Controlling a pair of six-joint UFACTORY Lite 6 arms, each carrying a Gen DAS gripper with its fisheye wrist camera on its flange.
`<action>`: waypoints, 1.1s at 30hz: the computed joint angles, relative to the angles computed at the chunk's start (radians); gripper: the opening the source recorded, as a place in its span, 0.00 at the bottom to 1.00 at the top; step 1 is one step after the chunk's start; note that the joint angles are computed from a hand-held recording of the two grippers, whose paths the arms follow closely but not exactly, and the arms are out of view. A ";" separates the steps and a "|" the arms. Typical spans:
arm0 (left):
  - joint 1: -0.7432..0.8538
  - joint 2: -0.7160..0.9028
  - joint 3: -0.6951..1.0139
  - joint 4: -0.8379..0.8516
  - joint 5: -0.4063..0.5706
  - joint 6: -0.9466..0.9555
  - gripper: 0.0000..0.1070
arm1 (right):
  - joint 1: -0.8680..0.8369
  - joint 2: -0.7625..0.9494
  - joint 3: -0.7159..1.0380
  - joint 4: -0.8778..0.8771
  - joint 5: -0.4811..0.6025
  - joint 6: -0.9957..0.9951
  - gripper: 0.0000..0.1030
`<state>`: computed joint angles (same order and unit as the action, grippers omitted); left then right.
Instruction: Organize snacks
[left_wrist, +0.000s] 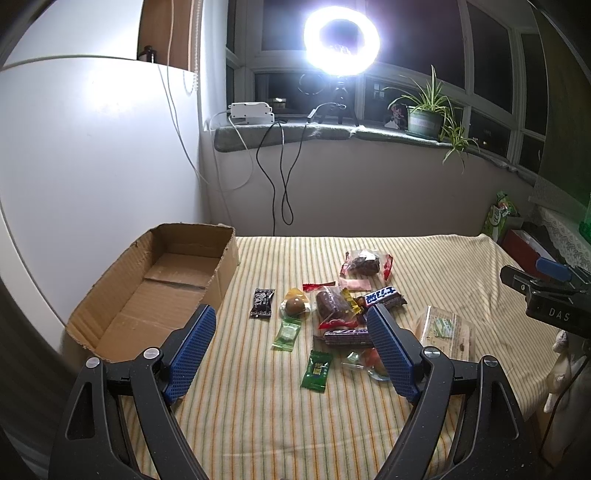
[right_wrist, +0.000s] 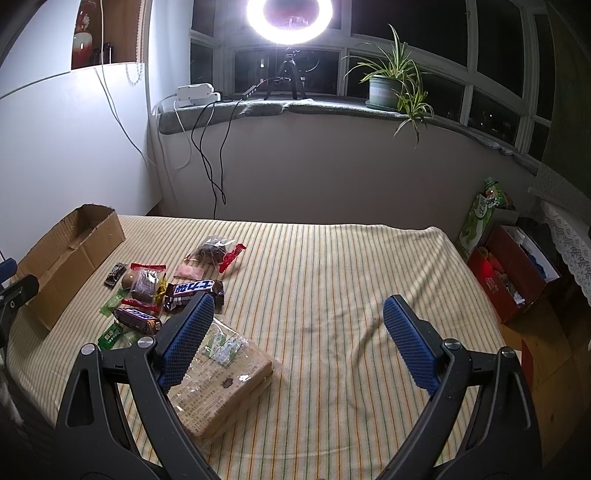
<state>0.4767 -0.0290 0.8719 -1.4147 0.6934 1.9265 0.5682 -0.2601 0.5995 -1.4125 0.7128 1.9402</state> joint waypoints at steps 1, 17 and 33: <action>-0.002 0.000 0.000 -0.001 -0.002 0.000 0.79 | 0.001 0.000 0.000 0.000 0.000 0.002 0.92; -0.005 0.006 0.003 0.005 -0.001 -0.007 0.79 | 0.003 0.009 0.003 -0.002 0.000 0.007 0.92; -0.125 0.139 0.070 0.162 0.046 -0.153 0.79 | -0.192 0.048 -0.062 -0.226 -0.372 0.223 0.92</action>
<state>0.3522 0.1096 0.9420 -1.2531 0.7390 1.7739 0.3758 -0.2118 0.5376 -1.6381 0.3405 2.1633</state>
